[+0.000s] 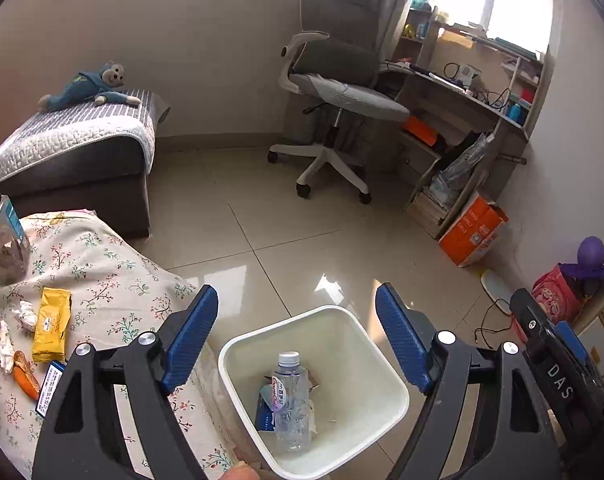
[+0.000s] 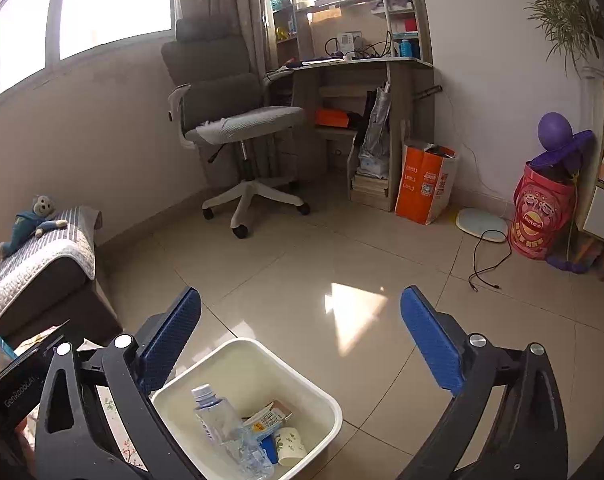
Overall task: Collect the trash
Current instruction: 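Carry bottle and carton over the white bin and open both tools, then grasp the noodle cup with the left tool while the right tool grasps the blue-white box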
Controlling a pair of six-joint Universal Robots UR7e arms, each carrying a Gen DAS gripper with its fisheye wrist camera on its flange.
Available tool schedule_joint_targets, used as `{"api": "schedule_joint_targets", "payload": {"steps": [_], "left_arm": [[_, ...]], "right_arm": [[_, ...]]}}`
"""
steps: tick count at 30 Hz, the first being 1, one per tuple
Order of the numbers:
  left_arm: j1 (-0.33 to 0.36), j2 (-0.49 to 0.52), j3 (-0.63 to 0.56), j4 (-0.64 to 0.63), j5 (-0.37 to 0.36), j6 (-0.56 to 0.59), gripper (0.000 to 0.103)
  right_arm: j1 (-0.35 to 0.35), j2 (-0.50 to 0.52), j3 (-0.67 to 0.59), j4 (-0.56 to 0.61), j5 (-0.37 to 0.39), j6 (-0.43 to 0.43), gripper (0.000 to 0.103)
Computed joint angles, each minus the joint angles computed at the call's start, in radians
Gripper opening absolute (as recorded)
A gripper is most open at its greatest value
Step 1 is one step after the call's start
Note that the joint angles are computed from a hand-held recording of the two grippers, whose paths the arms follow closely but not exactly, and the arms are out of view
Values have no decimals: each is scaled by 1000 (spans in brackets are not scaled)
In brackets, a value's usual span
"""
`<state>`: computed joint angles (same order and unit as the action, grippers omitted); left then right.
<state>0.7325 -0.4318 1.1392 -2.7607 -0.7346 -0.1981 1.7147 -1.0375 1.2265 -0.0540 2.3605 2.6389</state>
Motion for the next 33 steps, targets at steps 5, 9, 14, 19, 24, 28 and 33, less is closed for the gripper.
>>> {"api": "schedule_joint_targets", "payload": {"steps": [5,9,14,19,24,28,33], "left_arm": [[-35,-15,95,-277,192,178,94],[-44,-39,159,-434,296,287,95],[-40,-93,245,-548,386,333,95],[-23,-184,356,-529,448,221,96],[-3,-277,457,-445,513,86,96],[8,-352,530,-352,570,-35,96],[25,-491,627,24,620,-417,96]], "right_arm": [[28,9,21,-46,10,-33,96],[52,25,33,-62,-5,-48,96],[90,42,67,-119,-32,-90,96],[130,98,48,-93,-55,-108,96],[171,149,44,-96,-83,-144,96],[197,181,40,-99,-108,-154,96],[224,231,13,-65,-126,-147,96]]}}
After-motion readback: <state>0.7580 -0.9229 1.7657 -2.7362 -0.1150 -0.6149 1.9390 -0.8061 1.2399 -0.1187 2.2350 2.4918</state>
